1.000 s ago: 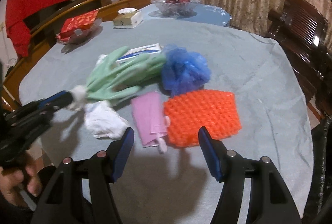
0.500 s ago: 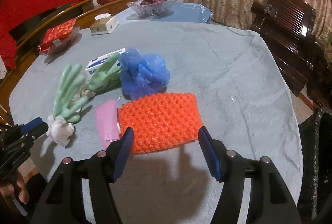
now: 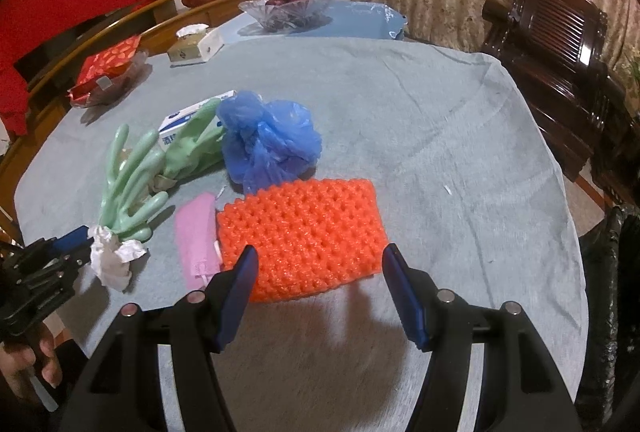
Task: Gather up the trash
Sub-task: 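Close the left tool on the white crumpled tissue by the green glove, then grasp the orange foam mesh net with the right tool while the left tool holds the tissue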
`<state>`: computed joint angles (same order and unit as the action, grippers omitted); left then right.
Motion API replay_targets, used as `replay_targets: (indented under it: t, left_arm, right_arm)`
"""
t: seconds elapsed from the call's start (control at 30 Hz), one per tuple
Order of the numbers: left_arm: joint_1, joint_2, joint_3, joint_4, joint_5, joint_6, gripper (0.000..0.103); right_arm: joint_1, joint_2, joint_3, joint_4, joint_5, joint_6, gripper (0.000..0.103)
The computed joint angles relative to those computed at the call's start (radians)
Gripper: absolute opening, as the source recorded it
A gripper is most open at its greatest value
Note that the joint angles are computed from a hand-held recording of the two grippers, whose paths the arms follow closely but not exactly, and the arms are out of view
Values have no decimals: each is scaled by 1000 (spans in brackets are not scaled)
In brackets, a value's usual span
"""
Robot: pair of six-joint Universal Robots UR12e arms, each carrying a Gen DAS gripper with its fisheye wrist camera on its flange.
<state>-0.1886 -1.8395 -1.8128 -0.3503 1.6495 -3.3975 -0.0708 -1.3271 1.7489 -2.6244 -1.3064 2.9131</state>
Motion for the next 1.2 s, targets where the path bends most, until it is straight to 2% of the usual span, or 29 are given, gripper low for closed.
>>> replay_targets:
  t: [0.13, 0.33, 0.5, 0.63, 0.8, 0.83, 0.87, 0.97, 1.0, 1.07, 1.1, 1.2]
  left_arm:
    - [5, 8, -8, 22, -7, -27, 22]
    - [-11, 31, -12, 107, 34, -33, 20]
    - [-16, 32, -3, 126, 63, -51, 17]
    - [-19, 31, -3, 127, 48, -47, 17]
    - [-19, 23, -8, 107, 33, -62, 16]
    - [-20, 23, -11, 107, 31, -62, 16]
    - [-20, 23, -12, 106, 29, -61, 16]
    - [-21, 21, -11, 97, 24, -48, 16]
    - [-20, 20, -11, 92, 22, -47, 15]
    - [-19, 20, -12, 85, 20, -52, 15]
    - [-20, 21, -12, 82, 21, -54, 15]
    - [-21, 30, -14, 91, 24, -49, 15]
  right_arm:
    - [-2, -1, 0, 0, 0, -6, 64]
    - [-3, -5, 5, -6, 7, -2, 64]
    - [-4, -5, 3, -8, 10, 3, 64]
    - [-1, 2, -2, 0, 1, -2, 68]
    - [8, 26, -14, 41, -10, -23, 67]
    - [7, 27, -14, 45, 0, -26, 62]
    - [6, 27, -15, 50, 8, -30, 50]
    - [0, 25, -22, 84, 35, -49, 31]
    - [-2, 24, -23, 91, 41, -54, 29]
    - [-10, 16, -17, 92, 59, -62, 12]
    - [-14, 11, -12, 88, 64, -63, 9]
    - [-24, -6, 2, 58, 79, -55, 9]
